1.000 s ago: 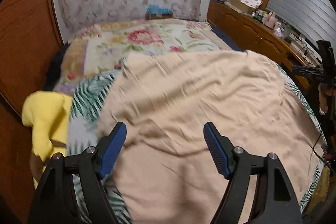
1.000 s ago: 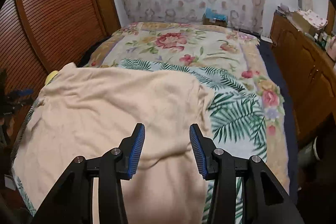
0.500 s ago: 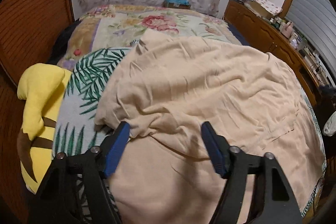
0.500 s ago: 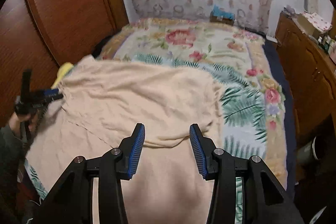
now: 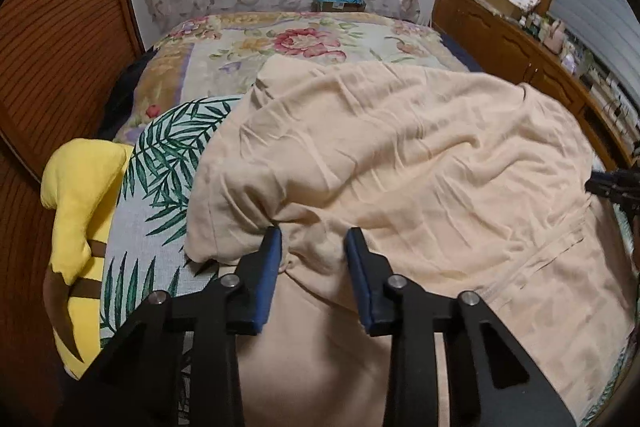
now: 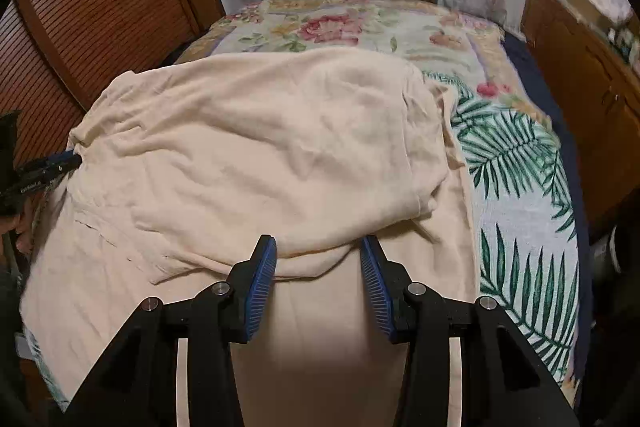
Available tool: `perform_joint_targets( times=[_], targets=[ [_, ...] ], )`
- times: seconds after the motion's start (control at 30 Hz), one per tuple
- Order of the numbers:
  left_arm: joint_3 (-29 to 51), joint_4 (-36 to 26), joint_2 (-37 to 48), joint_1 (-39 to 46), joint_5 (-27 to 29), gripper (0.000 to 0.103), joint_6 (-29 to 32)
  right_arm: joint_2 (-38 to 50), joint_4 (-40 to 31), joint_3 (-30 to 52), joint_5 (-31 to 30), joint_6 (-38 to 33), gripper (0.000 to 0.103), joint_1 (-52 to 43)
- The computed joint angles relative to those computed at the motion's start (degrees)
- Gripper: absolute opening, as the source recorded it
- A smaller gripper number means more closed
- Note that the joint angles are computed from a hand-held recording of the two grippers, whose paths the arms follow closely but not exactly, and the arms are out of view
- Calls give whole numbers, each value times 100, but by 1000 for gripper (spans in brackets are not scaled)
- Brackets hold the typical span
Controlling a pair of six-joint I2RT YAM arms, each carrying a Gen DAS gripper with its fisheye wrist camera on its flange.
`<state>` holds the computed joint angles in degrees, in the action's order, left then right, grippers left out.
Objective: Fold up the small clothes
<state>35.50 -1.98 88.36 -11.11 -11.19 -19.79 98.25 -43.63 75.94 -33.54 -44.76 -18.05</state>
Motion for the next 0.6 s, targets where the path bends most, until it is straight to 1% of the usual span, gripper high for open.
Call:
perform_joint_targets(
  times=[0.03, 0.07, 0.1, 0.13, 0.17, 0.2, 0.23, 0.4, 0.6],
  targets=[
    [49, -74, 37, -72, -151, 28, 31, -105, 187, -191, 53, 38, 46, 83],
    [85, -123, 58, -122, -235, 21, 50, -26, 448, -266, 118, 137, 45, 234],
    [91, -130, 51, -140, -229, 18, 91, -86, 551, -360, 147, 119, 35, 276],
    [87, -118, 32, -146, -193, 8, 131, -159, 671, -473, 191, 109, 25, 325],
    [77, -115, 17, -148, -192, 6, 178, -216, 766, -570, 220, 105, 23, 376],
    [76, -123, -4, -172, -249, 5, 206, -272, 893, -681, 248, 109, 15, 428],
    [54, -117, -56, -235, -346, 4, 234, -252, 1089, -777, 273, 145, 5, 513],
    [-107, -93, -543, -501, -644, 4, 299, -582, 1377, -1198, -112, -10, 4, 332],
    [-253, -299, -1350, -548, -636, 4, 292, -836, 1180, -1255, -674, -127, 3, 8]
  ],
)
